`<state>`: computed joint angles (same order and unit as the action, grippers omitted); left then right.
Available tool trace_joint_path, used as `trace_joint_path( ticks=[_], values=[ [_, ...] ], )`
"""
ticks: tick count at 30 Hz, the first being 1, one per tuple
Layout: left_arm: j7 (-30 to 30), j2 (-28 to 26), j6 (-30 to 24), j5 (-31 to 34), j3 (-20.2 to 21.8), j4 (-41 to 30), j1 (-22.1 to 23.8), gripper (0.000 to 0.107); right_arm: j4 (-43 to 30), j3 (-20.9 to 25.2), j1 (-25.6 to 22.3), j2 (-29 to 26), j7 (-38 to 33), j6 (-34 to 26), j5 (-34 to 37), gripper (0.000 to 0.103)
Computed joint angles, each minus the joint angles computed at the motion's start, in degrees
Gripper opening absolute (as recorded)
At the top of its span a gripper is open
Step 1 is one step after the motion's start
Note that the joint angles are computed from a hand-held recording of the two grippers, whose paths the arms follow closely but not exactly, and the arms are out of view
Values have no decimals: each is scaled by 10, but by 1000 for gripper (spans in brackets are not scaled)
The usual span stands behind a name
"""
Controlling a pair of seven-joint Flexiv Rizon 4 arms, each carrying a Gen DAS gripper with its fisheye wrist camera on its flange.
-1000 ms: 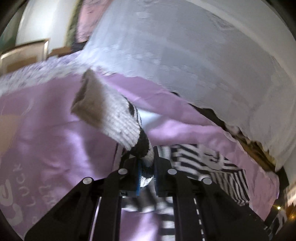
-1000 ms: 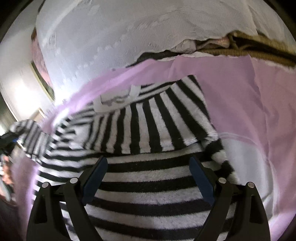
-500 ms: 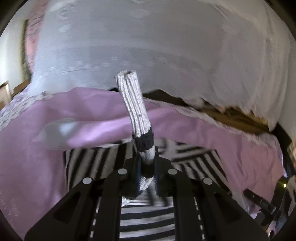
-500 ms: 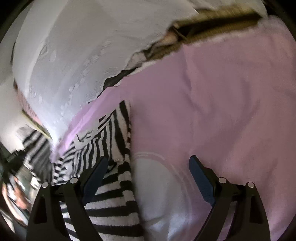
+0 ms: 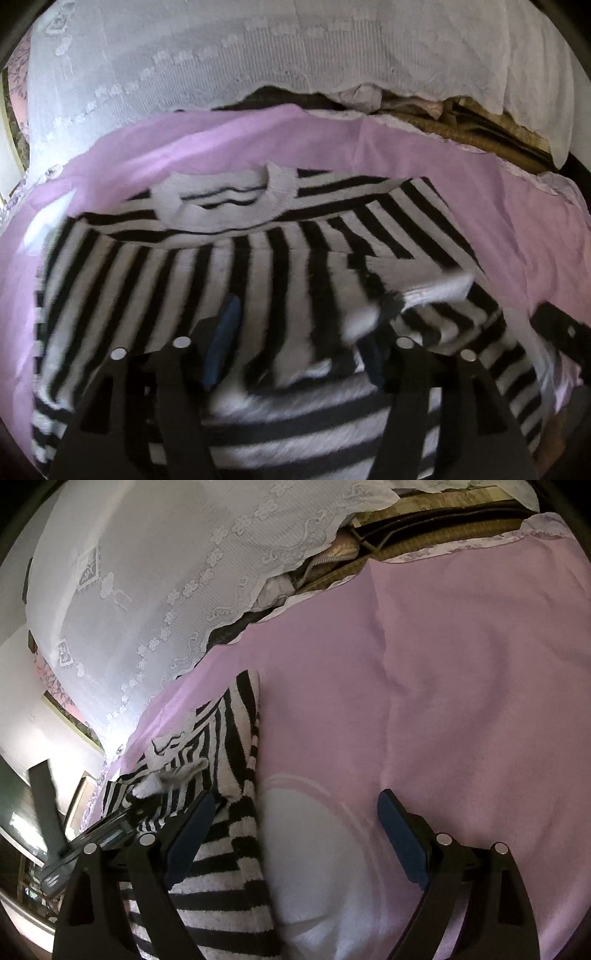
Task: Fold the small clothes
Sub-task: 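Grasp the other sleeve cuff with the left gripper and lift it, then fold the held sleeve and side of the sweater over the body with the left gripper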
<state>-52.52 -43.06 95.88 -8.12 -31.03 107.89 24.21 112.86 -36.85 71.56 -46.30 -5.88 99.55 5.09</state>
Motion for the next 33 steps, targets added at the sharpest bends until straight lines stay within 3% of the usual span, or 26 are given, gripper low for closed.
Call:
trace_joint_path(
  ticks=[2,5,7,9,12,15,17,19,20,24,26,28,29,33],
  values=[
    [8,6,32,18,-24,20,34,83,1,-3,2,-1,1,4,3,90],
    [8,14,98,68,-25,39,73,90,7,-21,20,-6,9,28,27,86],
    [1,20,121,85,10,33,71,91,2,-11,14,-4,0,63,45,80],
    [-11,21,111,91,30,17,69,91,-20,31,-18,4,-19,105,49,80],
    [-21,14,62,86,39,-9,78,92,-75,129,-99,10,-40,120,21,80],
    [-29,1,31,57,89,-42,41,92,-134,175,-141,1,-49,76,9,80],
    [-32,-11,3,22,150,-68,-8,93,-172,179,-153,-12,-48,34,6,79],
    [-11,-18,-35,-23,139,-74,-1,94,-212,198,-180,-28,-36,-14,-16,75],
    [-21,-19,-49,-21,117,-76,20,94,-227,212,-197,-34,-31,-35,-31,70],
    [-11,-21,-65,-64,101,-77,34,96,-288,276,-255,-65,-27,-109,-88,42],
    [2,-20,-65,-75,99,-75,35,96,-315,291,-269,-72,-36,-160,-125,39],
    [9,-19,-61,-80,109,-76,25,96,-333,281,-265,-70,-40,-218,-168,16],
    [13,-18,-57,-81,115,-77,20,96,-328,264,-256,-67,-34,-216,-186,11],
    [-9,-16,-20,-92,139,-75,-3,96,-326,201,-233,-63,1,-193,-243,7]
  ],
)
